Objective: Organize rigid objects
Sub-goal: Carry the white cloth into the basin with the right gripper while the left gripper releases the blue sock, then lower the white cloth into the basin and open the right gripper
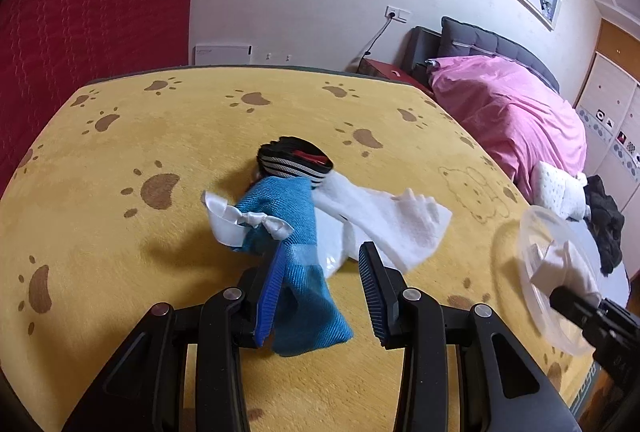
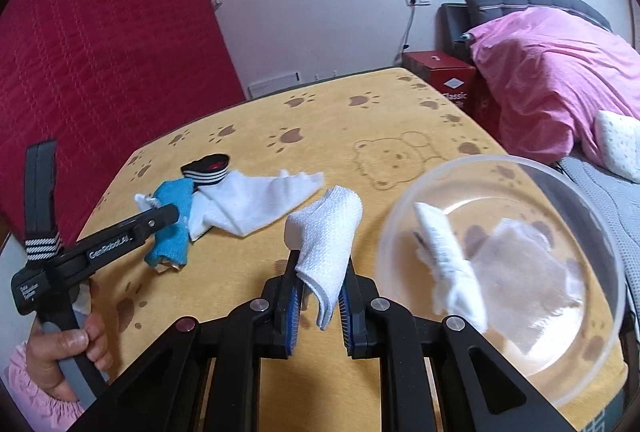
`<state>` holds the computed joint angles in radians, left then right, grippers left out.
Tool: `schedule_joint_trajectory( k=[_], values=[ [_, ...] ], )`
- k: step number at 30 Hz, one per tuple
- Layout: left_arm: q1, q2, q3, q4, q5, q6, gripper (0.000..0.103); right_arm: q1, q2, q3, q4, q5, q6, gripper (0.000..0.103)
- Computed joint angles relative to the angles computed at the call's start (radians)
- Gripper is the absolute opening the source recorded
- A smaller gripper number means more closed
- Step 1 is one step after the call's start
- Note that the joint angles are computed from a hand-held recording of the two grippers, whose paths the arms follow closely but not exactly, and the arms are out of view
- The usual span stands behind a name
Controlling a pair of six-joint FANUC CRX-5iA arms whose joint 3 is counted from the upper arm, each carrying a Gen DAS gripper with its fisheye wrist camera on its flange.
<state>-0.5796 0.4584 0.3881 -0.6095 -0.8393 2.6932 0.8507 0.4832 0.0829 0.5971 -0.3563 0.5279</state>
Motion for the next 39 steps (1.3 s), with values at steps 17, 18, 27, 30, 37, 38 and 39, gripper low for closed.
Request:
schedule_joint_trajectory(
  k=[17, 18, 27, 30, 37, 38, 39],
  values=[
    [-0.053, 0.089, 0.135, 0.060, -0.034, -0.122, 0.039, -0.096, -0.094, -0.220, 0.354, 0.079, -0.395, 0.018],
    [-0.057, 0.097, 0.146, 0.064, -0.037, -0.131, 0.039, -0.101, -0.098, -0.228, 0.366, 0.081, -0.409, 0.018],
    [-0.075, 0.148, 0.224, 0.090, -0.062, -0.188, 0.039, -0.131, -0.119, -0.280, 0.416, 0.097, -0.476, 0.018],
    [-0.077, 0.161, 0.242, 0.104, -0.067, -0.204, 0.039, -0.132, -0.119, -0.282, 0.397, 0.093, -0.464, 0.018],
    [-0.082, 0.189, 0.278, 0.134, -0.072, -0.243, 0.039, -0.127, -0.118, -0.287, 0.415, 0.058, -0.455, 0.018],
    [-0.082, 0.190, 0.279, 0.137, -0.070, -0.245, 0.039, -0.128, -0.118, -0.291, 0.436, 0.050, -0.470, 0.020],
    [-0.082, 0.192, 0.282, 0.142, -0.069, -0.251, 0.039, -0.129, -0.118, -0.294, 0.453, 0.043, -0.481, 0.021]
  ],
)
